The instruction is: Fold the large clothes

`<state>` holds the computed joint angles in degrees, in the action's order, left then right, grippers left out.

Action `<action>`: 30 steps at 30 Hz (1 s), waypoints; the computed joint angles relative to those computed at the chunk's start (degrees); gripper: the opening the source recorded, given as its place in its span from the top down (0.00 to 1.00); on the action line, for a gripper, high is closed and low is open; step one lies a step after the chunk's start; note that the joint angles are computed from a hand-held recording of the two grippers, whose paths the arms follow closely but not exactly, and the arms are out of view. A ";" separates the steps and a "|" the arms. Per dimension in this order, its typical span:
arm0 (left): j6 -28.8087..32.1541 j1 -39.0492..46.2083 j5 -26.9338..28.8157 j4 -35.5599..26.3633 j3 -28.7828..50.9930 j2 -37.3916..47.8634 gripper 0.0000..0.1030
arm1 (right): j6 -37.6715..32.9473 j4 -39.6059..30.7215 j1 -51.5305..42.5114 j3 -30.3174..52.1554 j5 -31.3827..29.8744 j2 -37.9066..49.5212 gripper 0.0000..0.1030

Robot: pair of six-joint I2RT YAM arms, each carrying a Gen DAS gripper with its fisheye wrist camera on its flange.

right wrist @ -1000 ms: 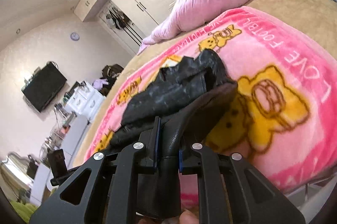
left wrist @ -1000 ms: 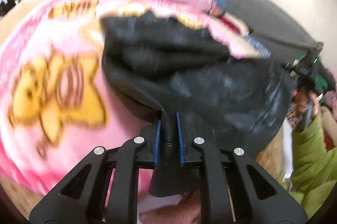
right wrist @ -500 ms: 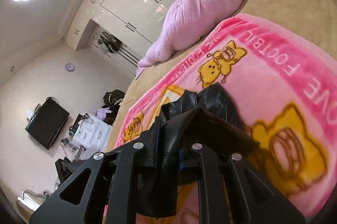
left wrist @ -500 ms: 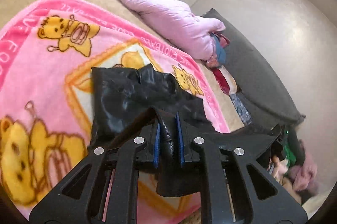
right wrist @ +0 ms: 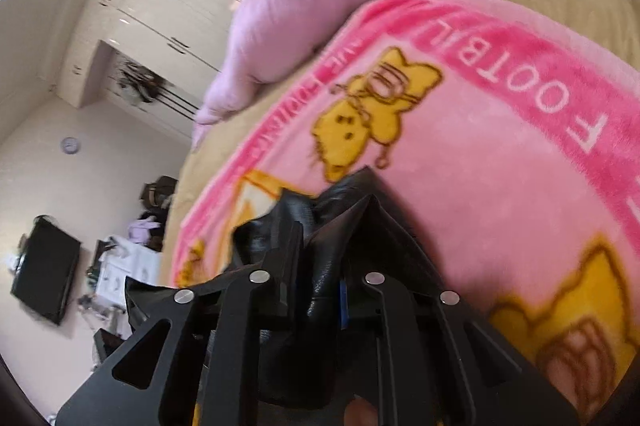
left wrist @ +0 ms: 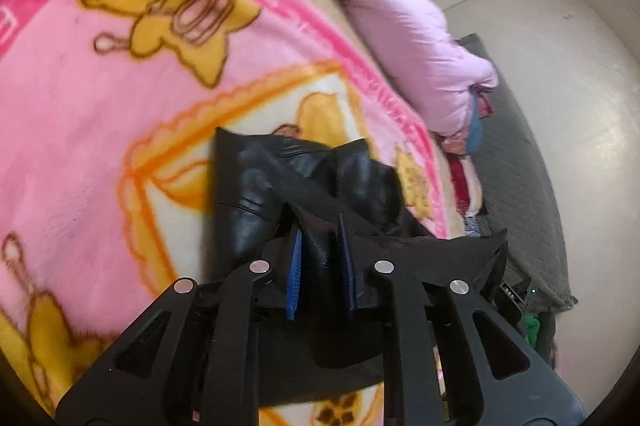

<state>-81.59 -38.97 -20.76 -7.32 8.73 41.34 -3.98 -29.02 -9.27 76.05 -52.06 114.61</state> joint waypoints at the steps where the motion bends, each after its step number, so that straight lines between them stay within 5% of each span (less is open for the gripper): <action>1: 0.13 1.09 1.00 2.19 -0.80 1.30 0.87 | 0.76 1.00 0.26 -0.09 0.41 0.76 0.86; 3: -0.83 1.72 0.77 7.21 -4.20 -0.08 0.77 | 2.34 2.86 0.79 0.03 1.21 3.16 0.81; 5: -0.33 0.58 -2.07 6.59 -5.20 -2.57 0.54 | 1.85 4.39 0.80 -0.37 0.84 4.97 0.68; 6: -0.65 -0.87 -4.93 3.78 -4.64 -3.94 0.34 | 0.96 5.07 0.56 -0.75 0.38 5.50 0.62; 7: -1.25 -3.27 -8.92 -0.41 -4.30 -7.19 0.31 | 0.80 6.21 0.10 -1.28 -0.35 5.74 0.50; 10: -3.90 -10.85 -18.21 -9.44 -3.38 -14.60 0.31 | 1.80 6.34 -2.29 0.90 -7.14 7.81 0.39; 13: -6.85 -19.93 -26.12 -15.23 3.84 -1.92 0.28 | 6.31 15.62 -5.00 -2.75 -7.99 4.08 0.28; 17: -3.47 -21.89 -26.10 -17.03 12.52 17.06 0.26 | -2.04 18.60 -4.24 -7.35 1.50 -2.42 0.28; 22: 4.28 -17.32 -20.84 -11.27 18.51 35.17 0.26 | -15.58 22.96 4.37 -14.86 18.05 -7.83 0.30; 23: 4.62 -17.25 -21.61 -12.06 20.40 38.91 0.29 | -16.75 23.79 5.46 -15.65 19.75 -7.65 0.31; 24: 4.52 -17.37 -22.36 -13.46 21.92 41.48 0.45 | -17.73 25.46 7.04 -16.80 22.37 -7.44 0.42; 25: 4.38 -17.20 -22.88 -14.60 23.22 43.97 0.69 | -18.16 26.42 8.09 -17.13 24.18 -6.95 0.66; 27: 3.55 -16.66 -23.17 -11.86 21.12 43.46 0.87 | -17.88 29.58 10.10 -17.94 30.22 -6.01 0.89; 30: 0.63 -17.85 -26.63 -13.96 19.86 38.84 0.95 | -15.59 30.43 7.36 -17.81 24.74 -6.45 0.95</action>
